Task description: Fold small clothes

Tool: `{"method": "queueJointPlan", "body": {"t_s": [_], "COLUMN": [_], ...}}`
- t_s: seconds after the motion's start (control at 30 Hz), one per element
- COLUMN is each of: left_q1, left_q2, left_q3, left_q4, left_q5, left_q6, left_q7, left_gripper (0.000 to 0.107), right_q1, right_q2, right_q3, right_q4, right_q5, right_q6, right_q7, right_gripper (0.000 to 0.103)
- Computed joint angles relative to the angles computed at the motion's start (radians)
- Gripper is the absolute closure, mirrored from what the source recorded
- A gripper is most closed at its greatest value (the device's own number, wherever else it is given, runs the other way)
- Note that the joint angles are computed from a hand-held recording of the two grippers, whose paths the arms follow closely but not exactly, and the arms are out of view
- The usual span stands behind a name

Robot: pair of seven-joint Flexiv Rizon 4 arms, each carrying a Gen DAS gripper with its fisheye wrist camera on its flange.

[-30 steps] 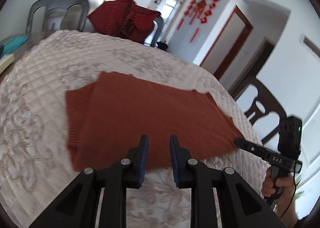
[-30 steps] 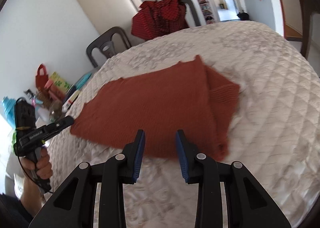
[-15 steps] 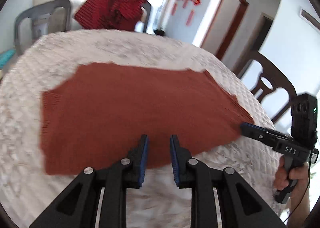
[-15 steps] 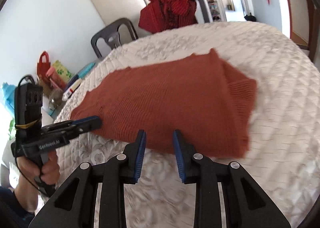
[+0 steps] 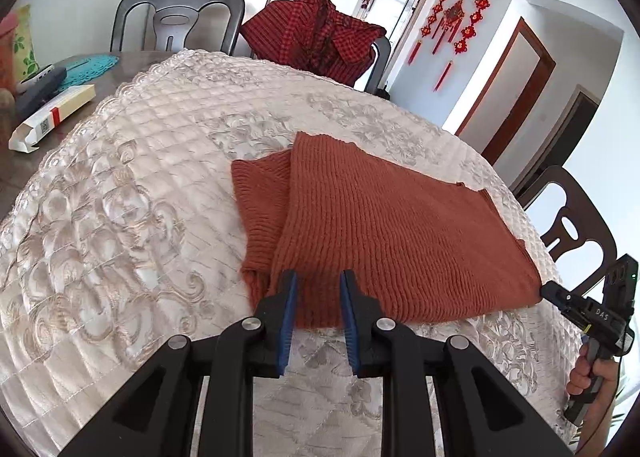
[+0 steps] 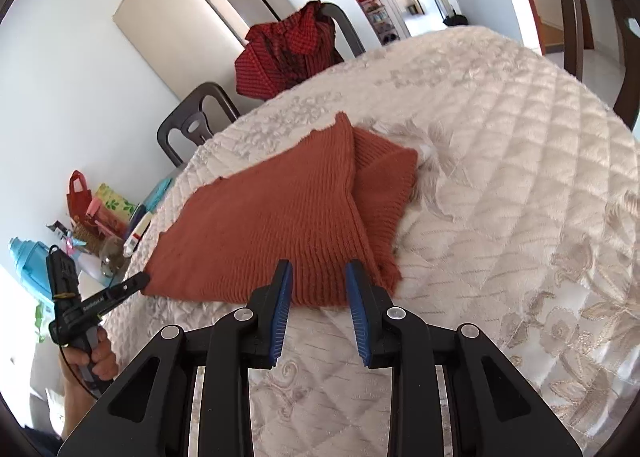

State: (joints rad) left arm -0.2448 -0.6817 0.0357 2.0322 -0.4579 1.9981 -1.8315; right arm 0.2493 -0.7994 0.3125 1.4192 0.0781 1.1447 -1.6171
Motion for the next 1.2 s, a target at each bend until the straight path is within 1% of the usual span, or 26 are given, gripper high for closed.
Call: {"method": "queueJointPlan", "body": {"t_s": [0.03, 0.07, 0.1, 0.13, 0.17, 0.23, 0.3, 0.33, 0.4, 0.43, 0.47, 0.53, 0.6, 0.63, 0.7, 0.77, 0.8, 0.83, 0.93, 1.03, 1.17, 1.2], "left_q1": [0.025, 0.031, 0.032, 0.06, 0.117, 0.177, 0.197, 0.179, 0.086, 0.03, 0.002, -0.056, -0.155, -0.176, -0.18, -0.216, -0.215, -0.186, -0.175, -0.209, -0.214, -0.232], "left_q2": [0.0, -0.002, -0.004, -0.008, -0.009, -0.014, -0.017, -0.014, -0.003, 0.002, 0.003, 0.005, -0.007, -0.013, -0.021, -0.038, -0.04, -0.034, -0.029, -0.034, -0.03, -0.029], "left_q3": [-0.022, -0.024, -0.028, -0.051, -0.101, -0.148, -0.161, -0.143, -0.059, -0.016, 0.014, 0.062, 0.153, 0.173, 0.176, 0.213, 0.212, 0.181, 0.171, 0.206, 0.216, 0.234], "left_q4": [0.004, 0.005, 0.006, 0.006, 0.013, 0.023, 0.026, 0.024, 0.012, 0.005, -0.001, -0.008, -0.026, -0.032, -0.041, -0.054, -0.055, -0.047, -0.039, -0.048, -0.045, -0.043], "left_q5": [0.02, 0.033, 0.021, 0.043, 0.086, 0.137, 0.168, 0.162, 0.102, 0.051, 0.05, 0.009, -0.076, -0.105, -0.138, -0.183, -0.186, -0.169, -0.159, -0.175, -0.168, -0.174], "left_q6": [0.011, 0.012, 0.007, -0.001, 0.003, 0.031, 0.042, 0.035, -0.006, -0.023, -0.028, -0.024, -0.037, -0.045, -0.067, -0.109, -0.12, -0.108, -0.1, -0.123, -0.128, -0.133], "left_q7": [-0.01, -0.021, -0.013, -0.024, -0.049, -0.096, -0.125, -0.128, -0.1, -0.064, -0.067, -0.038, 0.013, 0.032, 0.053, 0.071, 0.071, 0.061, 0.054, 0.061, 0.056, 0.057], "left_gripper": [0.083, 0.083, 0.083, 0.083, 0.083, 0.085, 0.085, 0.085, 0.085, 0.085, 0.085, 0.085, 0.085, 0.085, 0.085, 0.085, 0.085, 0.085, 0.085, 0.085, 0.085, 0.085], "right_q1": [0.003, 0.003, -0.001, -0.001, 0.001, 0.007, 0.0, -0.006, -0.004, 0.007, 0.017, 0.041, 0.054, 0.049, 0.044, 0.058, 0.072, 0.077, 0.048, 0.046, 0.044, 0.044], "right_q2": [0.0, -0.005, -0.01, -0.012, -0.015, -0.015, -0.016, -0.017, -0.015, -0.011, -0.007, 0.002, 0.014, 0.017, 0.018, 0.014, 0.009, 0.004, -0.006, -0.005, -0.002, 0.0], "right_q3": [-0.01, -0.013, -0.012, -0.015, -0.02, -0.033, -0.029, -0.023, -0.025, -0.038, -0.049, -0.076, -0.085, -0.075, -0.065, -0.084, -0.107, -0.117, -0.084, -0.083, -0.08, -0.08], "right_q4": [0.0, -0.007, -0.011, -0.012, -0.018, -0.017, -0.018, -0.02, -0.017, -0.009, -0.003, 0.015, 0.035, 0.04, 0.044, 0.044, 0.041, 0.038, 0.032, 0.034, 0.036, 0.037], "right_q5": [-0.003, -0.004, -0.001, 0.0, 0.0, -0.003, 0.001, 0.006, 0.004, -0.008, -0.021, -0.054, -0.078, -0.08, -0.086, -0.108, -0.126, -0.137, -0.124, -0.129, -0.13, -0.13], "right_q6": [-0.005, -0.014, -0.022, -0.026, -0.035, -0.035, -0.037, -0.039, -0.037, -0.032, -0.027, -0.013, 0.012, 0.025, 0.048, 0.051, 0.04, 0.031, 0.034, 0.035, 0.033, 0.032], "right_q7": [0.009, 0.016, 0.019, 0.024, 0.036, 0.057, 0.064, 0.063, 0.065, 0.071, 0.077, 0.095, 0.103, 0.098, 0.092, 0.109, 0.131, 0.148, 0.145, 0.151, 0.16, 0.163], "right_gripper": [0.075, 0.076, 0.082, 0.087, 0.09, 0.099, 0.1, 0.1, 0.1, 0.1, 0.1, 0.1, 0.098, 0.098, 0.097, 0.097, 0.097, 0.097, 0.098, 0.098, 0.098, 0.098]}}
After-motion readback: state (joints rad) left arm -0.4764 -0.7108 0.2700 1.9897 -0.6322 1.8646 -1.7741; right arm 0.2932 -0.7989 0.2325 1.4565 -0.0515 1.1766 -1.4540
